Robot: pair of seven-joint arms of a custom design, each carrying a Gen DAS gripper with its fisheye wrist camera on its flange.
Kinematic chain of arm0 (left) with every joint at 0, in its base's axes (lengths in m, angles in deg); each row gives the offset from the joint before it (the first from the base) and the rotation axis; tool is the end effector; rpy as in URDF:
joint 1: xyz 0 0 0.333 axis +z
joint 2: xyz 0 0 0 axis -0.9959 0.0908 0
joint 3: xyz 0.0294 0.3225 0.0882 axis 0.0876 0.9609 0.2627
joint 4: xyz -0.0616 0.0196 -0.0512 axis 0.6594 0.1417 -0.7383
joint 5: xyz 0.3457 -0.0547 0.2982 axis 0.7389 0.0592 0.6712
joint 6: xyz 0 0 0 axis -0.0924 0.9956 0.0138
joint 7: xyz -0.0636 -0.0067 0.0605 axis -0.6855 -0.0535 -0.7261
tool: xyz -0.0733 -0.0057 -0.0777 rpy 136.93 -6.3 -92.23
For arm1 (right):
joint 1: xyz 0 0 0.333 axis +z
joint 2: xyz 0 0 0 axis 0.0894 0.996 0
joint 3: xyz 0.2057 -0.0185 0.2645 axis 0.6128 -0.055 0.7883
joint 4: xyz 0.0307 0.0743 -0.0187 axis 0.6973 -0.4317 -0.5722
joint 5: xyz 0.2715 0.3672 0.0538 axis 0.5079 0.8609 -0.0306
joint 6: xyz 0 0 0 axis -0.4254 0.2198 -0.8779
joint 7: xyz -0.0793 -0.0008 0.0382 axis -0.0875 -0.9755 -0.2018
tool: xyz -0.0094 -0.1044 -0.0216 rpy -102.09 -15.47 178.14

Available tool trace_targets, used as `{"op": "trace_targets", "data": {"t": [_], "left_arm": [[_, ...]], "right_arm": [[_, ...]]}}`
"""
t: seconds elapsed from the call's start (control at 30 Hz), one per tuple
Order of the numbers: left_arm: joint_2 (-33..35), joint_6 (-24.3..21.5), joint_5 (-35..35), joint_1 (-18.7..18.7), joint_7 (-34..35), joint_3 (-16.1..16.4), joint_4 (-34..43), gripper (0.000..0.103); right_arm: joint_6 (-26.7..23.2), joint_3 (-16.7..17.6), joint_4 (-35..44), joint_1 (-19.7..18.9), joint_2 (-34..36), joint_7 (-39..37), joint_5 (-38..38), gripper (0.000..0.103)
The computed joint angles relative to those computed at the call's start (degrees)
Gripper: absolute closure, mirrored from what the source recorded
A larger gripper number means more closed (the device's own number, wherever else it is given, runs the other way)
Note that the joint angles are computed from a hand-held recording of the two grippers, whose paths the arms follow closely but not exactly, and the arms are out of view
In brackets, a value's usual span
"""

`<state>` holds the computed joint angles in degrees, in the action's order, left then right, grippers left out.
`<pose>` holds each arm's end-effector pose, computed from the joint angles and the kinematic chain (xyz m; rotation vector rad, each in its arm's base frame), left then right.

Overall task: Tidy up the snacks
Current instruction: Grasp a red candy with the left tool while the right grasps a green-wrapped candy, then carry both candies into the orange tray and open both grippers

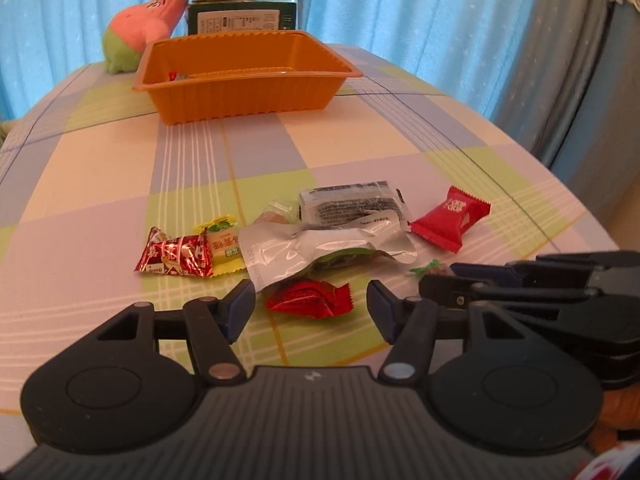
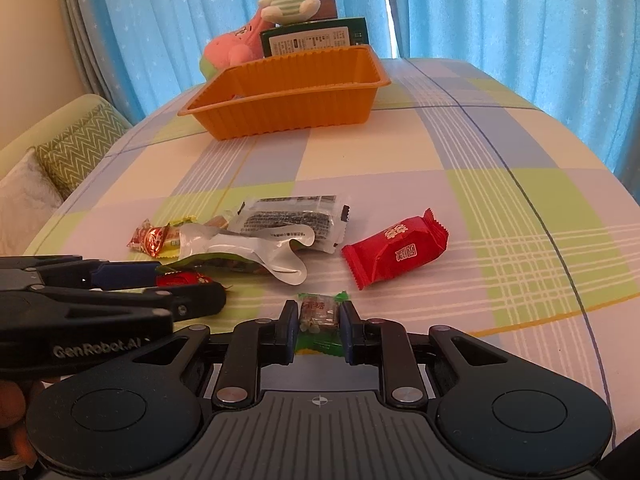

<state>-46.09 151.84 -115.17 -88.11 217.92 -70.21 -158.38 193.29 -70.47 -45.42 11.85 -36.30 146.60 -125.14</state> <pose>0.7629 -0.2671 0.4510 -1.0203 2.5463 -1.1050 0.6398 0.0901 0.4534 -1.2961 2.0795 -0.6886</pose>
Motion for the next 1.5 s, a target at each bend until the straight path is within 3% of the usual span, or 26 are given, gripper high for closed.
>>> {"op": "trace_targets", "data": {"t": [0.07, 0.33, 0.43, 0.67, 1.0, 1.03, 1.1, 1.5], "left_arm": [[-0.2, 1.0, 1.1, -0.5, 0.4, 0.3, -0.6, 0.054], [-1.0, 2.6, 2.3, -0.6, -0.1, 0.3, -2.2, 0.063], [-2.1, 2.4, 3.4, -0.9, -1.3, 1.0, -3.3, 0.073], [-3.7, 3.8, 4.2, -0.7, -1.5, 1.4, -5.7, 0.072], [-4.2, 1.5, 2.0, 0.2, -3.5, 1.4, -5.4, 0.072], [-4.3, 1.5, 1.8, 0.3, -3.4, 1.4, -5.5, 0.073], [-4.3, 1.5, 1.3, 0.4, -3.3, 1.4, -5.5, 0.083], [-4.9, 2.2, -1.3, 0.9, -3.0, 1.1, -5.5, 0.083]], "right_arm": [[0.2, -0.1, -0.1, -0.1, 0.0, 0.6, -0.1, 0.082], [0.2, 0.0, -0.3, -0.2, -0.3, 1.7, -1.3, 0.082], [0.0, 0.0, -0.3, -0.3, -0.3, 1.6, -1.4, 0.082], [-0.8, 0.2, 0.0, -0.1, -0.2, 1.5, -2.5, 0.082], [-2.2, 0.2, 0.6, 0.3, 0.2, 0.8, -4.2, 0.082], [-2.5, 0.2, 0.7, 0.4, 0.2, 0.7, -4.5, 0.082], [-2.8, 0.2, 0.9, 0.5, 0.3, 0.7, -4.9, 0.082], [-5.3, 0.6, 1.3, 1.2, -0.3, 1.3, -6.4, 0.082]]}}
